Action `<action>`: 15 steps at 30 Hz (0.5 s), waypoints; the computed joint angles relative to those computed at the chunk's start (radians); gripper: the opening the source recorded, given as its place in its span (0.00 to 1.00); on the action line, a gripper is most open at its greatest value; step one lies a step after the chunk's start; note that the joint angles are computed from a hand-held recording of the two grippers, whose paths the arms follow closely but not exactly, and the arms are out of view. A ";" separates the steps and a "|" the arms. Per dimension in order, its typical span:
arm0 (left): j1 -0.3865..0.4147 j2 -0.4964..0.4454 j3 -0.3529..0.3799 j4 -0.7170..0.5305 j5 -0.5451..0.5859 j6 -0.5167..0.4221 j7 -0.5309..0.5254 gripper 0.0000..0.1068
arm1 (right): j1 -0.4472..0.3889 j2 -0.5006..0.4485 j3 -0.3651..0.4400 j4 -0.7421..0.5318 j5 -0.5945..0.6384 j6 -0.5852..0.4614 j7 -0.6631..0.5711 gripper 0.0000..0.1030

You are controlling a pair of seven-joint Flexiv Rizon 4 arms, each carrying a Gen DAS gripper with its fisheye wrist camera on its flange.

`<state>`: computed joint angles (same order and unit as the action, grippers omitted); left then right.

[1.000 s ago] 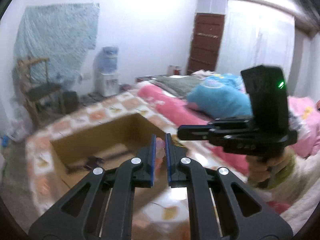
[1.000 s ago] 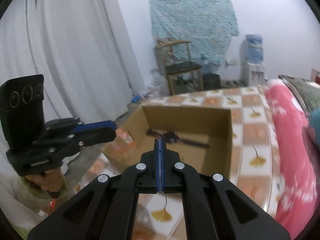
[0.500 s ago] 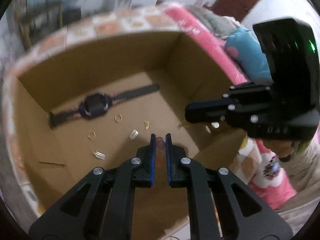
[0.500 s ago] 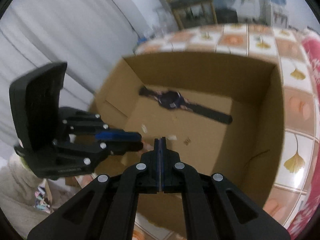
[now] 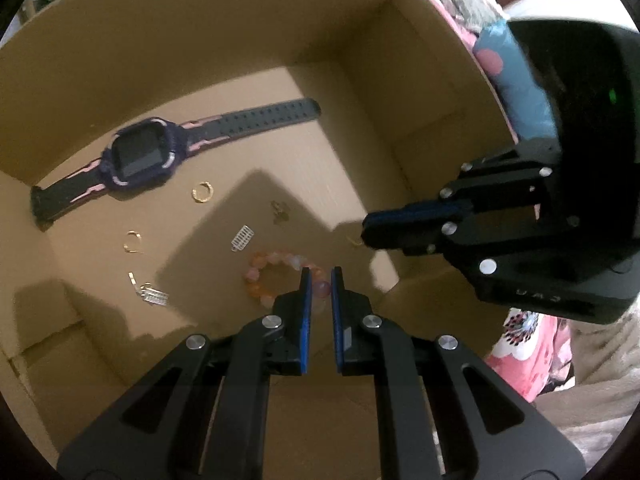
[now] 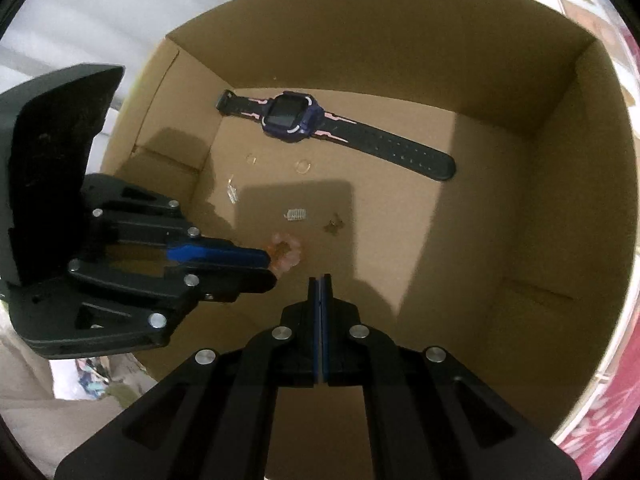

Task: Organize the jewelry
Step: 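Carry both items over the box and open both grippers to drop them, then move both grippers out of the box to the multicolored bead bracelet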

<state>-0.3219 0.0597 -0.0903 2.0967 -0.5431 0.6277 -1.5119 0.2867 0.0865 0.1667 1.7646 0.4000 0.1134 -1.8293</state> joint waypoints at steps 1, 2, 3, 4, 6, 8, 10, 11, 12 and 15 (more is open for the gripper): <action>0.000 -0.004 -0.002 -0.003 0.000 -0.007 -0.003 0.08 | 0.001 0.004 0.004 0.005 -0.014 0.007 -0.001 0.02; -0.001 -0.008 -0.004 -0.006 -0.004 -0.013 -0.006 0.09 | 0.003 0.009 0.008 0.013 -0.028 0.019 0.001 0.02; -0.003 -0.011 -0.005 -0.006 -0.014 -0.013 -0.005 0.09 | 0.004 0.012 0.010 0.018 -0.038 0.029 0.005 0.02; -0.005 -0.011 -0.006 -0.004 -0.022 -0.010 -0.003 0.10 | 0.006 0.019 0.013 0.026 -0.048 0.044 0.004 0.02; -0.009 -0.006 -0.005 0.006 -0.047 0.003 -0.005 0.26 | 0.010 0.030 0.017 0.038 -0.068 0.070 0.009 0.04; -0.013 -0.001 -0.004 0.015 -0.071 0.017 0.003 0.35 | 0.015 0.040 0.016 0.044 -0.071 0.080 0.008 0.13; -0.016 0.008 -0.005 0.019 -0.073 0.030 0.005 0.36 | 0.019 0.056 0.018 0.053 -0.078 0.094 0.008 0.19; -0.019 0.015 -0.004 0.024 -0.081 0.043 0.007 0.38 | 0.021 0.058 0.016 0.051 -0.082 0.096 0.007 0.23; -0.021 0.022 -0.004 0.027 -0.080 0.052 0.002 0.38 | 0.023 0.065 0.019 0.058 -0.089 0.107 0.010 0.24; -0.021 0.043 -0.003 0.027 -0.046 0.073 -0.013 0.40 | 0.023 0.053 0.010 0.050 -0.106 0.131 0.004 0.27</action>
